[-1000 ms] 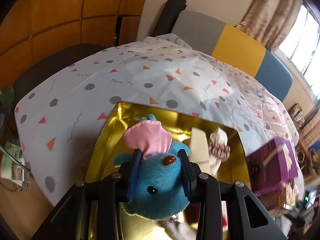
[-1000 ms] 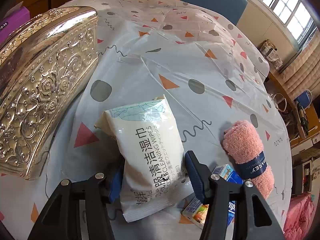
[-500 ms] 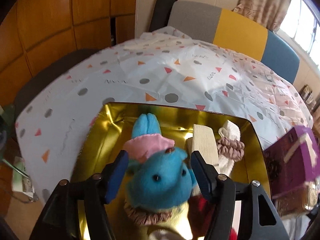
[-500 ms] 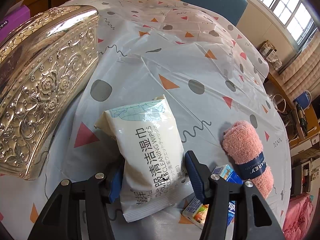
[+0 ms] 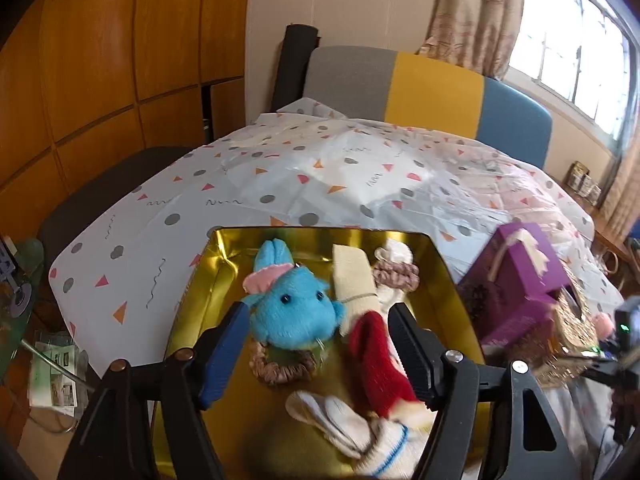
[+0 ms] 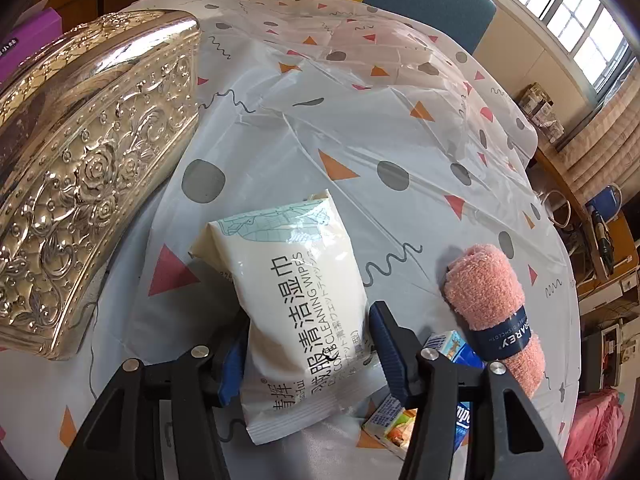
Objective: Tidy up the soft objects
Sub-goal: 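Lower the blue plush toy into the gold tray and open the left gripper, then lift the white wipes packet with the right gripper toward the gold tray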
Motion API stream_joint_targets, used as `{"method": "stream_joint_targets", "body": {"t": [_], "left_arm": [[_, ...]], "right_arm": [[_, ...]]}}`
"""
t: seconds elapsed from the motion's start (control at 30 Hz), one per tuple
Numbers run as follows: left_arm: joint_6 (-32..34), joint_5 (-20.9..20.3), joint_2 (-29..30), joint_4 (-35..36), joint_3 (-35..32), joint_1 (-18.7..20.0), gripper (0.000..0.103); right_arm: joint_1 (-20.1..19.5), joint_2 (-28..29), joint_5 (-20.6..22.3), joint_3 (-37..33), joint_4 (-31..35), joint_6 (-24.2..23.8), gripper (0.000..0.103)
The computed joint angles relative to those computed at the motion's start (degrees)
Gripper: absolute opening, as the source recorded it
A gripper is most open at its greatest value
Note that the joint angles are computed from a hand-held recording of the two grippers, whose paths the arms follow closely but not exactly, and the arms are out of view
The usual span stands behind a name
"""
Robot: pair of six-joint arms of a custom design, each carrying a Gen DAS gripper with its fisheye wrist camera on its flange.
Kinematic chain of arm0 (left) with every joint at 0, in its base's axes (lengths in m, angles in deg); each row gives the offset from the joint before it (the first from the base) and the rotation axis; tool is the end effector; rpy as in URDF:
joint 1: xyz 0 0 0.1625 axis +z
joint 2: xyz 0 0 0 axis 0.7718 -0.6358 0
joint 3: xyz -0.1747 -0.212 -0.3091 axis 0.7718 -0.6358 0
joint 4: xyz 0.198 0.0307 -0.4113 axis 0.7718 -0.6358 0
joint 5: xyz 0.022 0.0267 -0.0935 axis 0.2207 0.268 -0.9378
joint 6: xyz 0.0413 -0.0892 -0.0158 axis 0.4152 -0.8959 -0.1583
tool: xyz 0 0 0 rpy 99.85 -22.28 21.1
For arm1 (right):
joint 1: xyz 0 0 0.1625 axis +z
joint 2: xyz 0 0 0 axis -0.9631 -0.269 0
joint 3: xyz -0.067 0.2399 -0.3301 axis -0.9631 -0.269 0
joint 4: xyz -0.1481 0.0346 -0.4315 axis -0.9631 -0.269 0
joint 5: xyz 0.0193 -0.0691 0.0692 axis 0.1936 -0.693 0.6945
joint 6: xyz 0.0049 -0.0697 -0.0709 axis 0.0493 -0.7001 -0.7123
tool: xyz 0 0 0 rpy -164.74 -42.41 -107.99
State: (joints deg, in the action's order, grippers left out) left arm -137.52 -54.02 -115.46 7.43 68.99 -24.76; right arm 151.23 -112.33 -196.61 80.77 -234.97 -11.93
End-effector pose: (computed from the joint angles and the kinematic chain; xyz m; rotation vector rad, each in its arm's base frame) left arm -0.2147 -0.3502 0.0428 -0.3514 1.8583 -1.2384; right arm -0.0550 -0.6377 0.1897 1.0646 -2.0608 0.2722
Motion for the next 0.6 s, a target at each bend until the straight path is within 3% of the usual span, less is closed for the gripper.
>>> {"method": "stream_joint_targets", "body": {"t": [0.27, 0.4, 0.6], "left_arm": [[1.6, -2.1, 2.4, -0.5, -0.5, -3.3, 0.072], [3.5, -2.2, 3.2, -1.9, -0.6, -3.8, 0.072], [4.7, -2.2, 3.0, -4.0, 0.4, -4.2, 0.072]], "right_arm": [[0.6, 0.0, -2.4, -2.2, 6.0, 7.1, 0.055], [1.2, 0.4, -4.6, -2.8, 6.9, 11.5, 0.055], [1.3, -0.6, -3.9, -1.9, 5.8, 16.1, 0.051]]}}
